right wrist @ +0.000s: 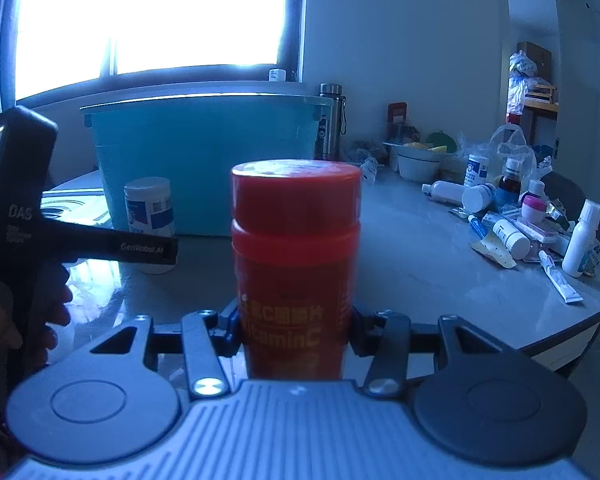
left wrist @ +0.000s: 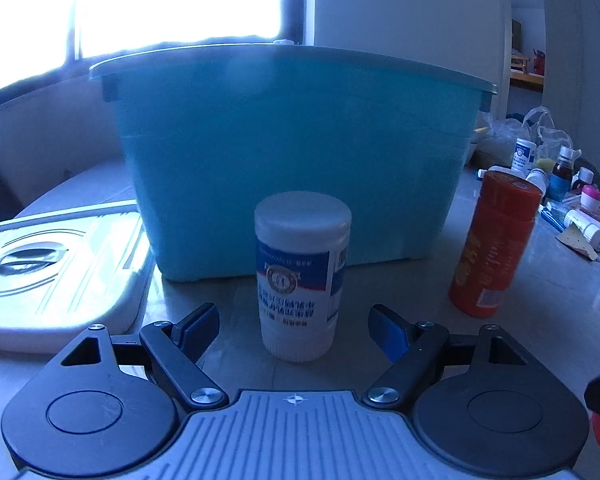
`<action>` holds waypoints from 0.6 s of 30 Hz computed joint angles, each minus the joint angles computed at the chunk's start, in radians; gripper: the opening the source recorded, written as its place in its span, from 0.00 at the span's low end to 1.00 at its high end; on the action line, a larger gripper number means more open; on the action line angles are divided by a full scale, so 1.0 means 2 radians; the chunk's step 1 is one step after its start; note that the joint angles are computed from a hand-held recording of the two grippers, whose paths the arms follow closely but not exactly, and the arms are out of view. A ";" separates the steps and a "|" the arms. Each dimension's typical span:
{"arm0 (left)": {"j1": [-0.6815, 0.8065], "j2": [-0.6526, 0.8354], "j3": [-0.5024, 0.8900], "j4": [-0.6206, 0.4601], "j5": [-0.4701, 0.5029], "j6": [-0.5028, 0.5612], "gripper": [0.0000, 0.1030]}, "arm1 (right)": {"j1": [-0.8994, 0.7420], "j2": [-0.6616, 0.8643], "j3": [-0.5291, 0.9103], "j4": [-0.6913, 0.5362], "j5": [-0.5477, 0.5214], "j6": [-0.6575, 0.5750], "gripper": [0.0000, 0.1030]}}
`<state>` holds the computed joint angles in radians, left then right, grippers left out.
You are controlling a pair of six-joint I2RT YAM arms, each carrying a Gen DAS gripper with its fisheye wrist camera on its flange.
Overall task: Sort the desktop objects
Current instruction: 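Grasp the white pill bottle with the left gripper while the right gripper holds the red canister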
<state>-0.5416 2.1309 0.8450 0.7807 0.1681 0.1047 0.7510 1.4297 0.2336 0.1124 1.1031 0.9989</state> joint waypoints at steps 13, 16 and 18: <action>-0.018 0.061 0.120 -0.058 -0.016 0.001 0.81 | -0.036 0.005 -0.004 0.019 -0.013 -0.013 0.48; -0.019 0.068 0.133 -0.063 -0.018 0.003 0.53 | -0.040 0.009 -0.001 0.018 -0.014 -0.012 0.48; -0.017 0.064 0.130 -0.061 -0.016 0.001 0.47 | -0.041 0.012 0.002 0.016 -0.012 -0.011 0.48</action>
<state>-0.5748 2.2584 1.1052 0.6593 0.1368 0.1077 0.6695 1.4541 0.2383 0.1451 1.0788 0.9760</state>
